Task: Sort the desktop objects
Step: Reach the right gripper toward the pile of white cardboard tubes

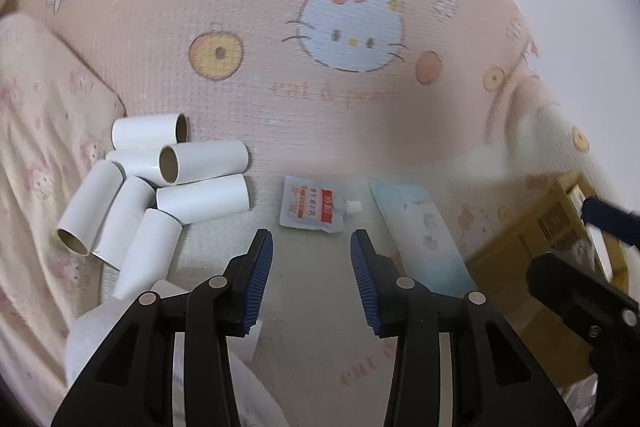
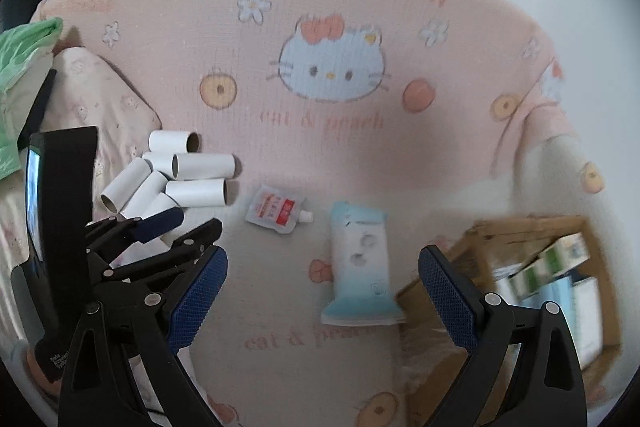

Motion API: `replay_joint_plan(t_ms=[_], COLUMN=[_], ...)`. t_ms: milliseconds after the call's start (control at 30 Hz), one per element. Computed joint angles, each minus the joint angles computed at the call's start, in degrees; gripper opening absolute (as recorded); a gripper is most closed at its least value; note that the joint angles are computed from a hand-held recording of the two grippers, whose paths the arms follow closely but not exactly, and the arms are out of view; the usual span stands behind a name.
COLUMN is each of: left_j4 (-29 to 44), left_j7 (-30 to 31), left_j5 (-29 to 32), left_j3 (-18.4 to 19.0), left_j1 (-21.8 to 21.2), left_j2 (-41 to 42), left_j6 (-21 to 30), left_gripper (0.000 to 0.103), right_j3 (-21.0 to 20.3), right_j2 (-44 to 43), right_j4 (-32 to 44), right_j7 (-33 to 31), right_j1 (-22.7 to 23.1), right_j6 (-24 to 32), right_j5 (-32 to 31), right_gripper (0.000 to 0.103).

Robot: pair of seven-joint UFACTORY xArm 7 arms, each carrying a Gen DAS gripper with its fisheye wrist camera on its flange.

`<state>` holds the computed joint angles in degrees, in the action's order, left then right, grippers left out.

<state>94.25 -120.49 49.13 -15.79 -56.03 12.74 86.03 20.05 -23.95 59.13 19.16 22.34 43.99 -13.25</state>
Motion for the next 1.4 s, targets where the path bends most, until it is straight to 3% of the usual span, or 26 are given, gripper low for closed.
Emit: replay_joint_plan(t_ms=[67,133,267,333,400,533,700,800,933,1067,1167,1400], left_j4=[-4.74,-5.80,-3.98,-5.58,-8.76,-17.83,-21.03,-22.19,-26.70,-30.68,-33.46,-31.56], left_j7=[-5.92,-10.37,-13.79,-15.08,-18.95,-26.63,-26.33,-25.43,-27.77,-30.57,-31.09,-26.51], left_j5=[1.45,1.93,1.73,1.26,0.02,-0.25,0.72,-1.16,-2.80,-3.35,-4.89,-6.05], left_j3=[0.27,-0.30,-1.20,-1.21,-1.30,-2.75,-5.25,-5.56,-6.41,-7.68,-7.86,-9.22], left_j1=[0.42,0.74,0.79,1.59,3.15,7.04,11.11,13.24,15.66,17.74,19.74,21.58], left_j2=[-2.72,-3.49,-2.70,-3.92,-6.28,-12.66,-14.96,-15.73,-18.93,-21.98,-23.58,-21.76], left_j6=[-1.55,2.15,11.81,12.40,11.51,4.48,1.93,-0.15,-5.71,-9.46,-14.46,-14.14], left_gripper=[0.044,0.044,0.044,0.044,0.044,0.044,0.043,0.034,0.030,0.030,0.025,0.017], right_j3=[-0.89,-1.50,-3.66,-4.72,-5.19,-5.73,-5.56,-5.91,-5.77,-4.22,-4.51,-4.18], right_j2=[1.89,4.29,8.45,10.87,14.05,20.85,28.55,33.94,40.05,45.41,49.37,55.07], right_j4=[0.37,1.35,3.71,4.67,6.62,12.10,19.30,24.43,29.94,34.57,38.41,44.86], right_j7=[-1.25,-2.48,-5.59,-7.77,-9.27,-14.04,-20.96,-21.06,-22.99,-26.69,-26.80,-28.78], right_j1=[0.18,0.55,2.20,3.01,3.46,4.40,5.65,6.77,7.06,5.25,5.52,5.69], right_j6=[-1.70,-3.31,-5.65,-8.12,-9.53,-10.36,-8.77,-6.39,-3.70,-2.33,-0.37,2.46], right_j5=[0.72,1.48,5.90,8.55,10.38,12.74,15.23,13.53,16.07,24.77,26.43,28.45], right_gripper=[0.096,0.096,0.096,0.096,0.096,0.096,0.096,0.095,0.082,0.076,0.061,0.051])
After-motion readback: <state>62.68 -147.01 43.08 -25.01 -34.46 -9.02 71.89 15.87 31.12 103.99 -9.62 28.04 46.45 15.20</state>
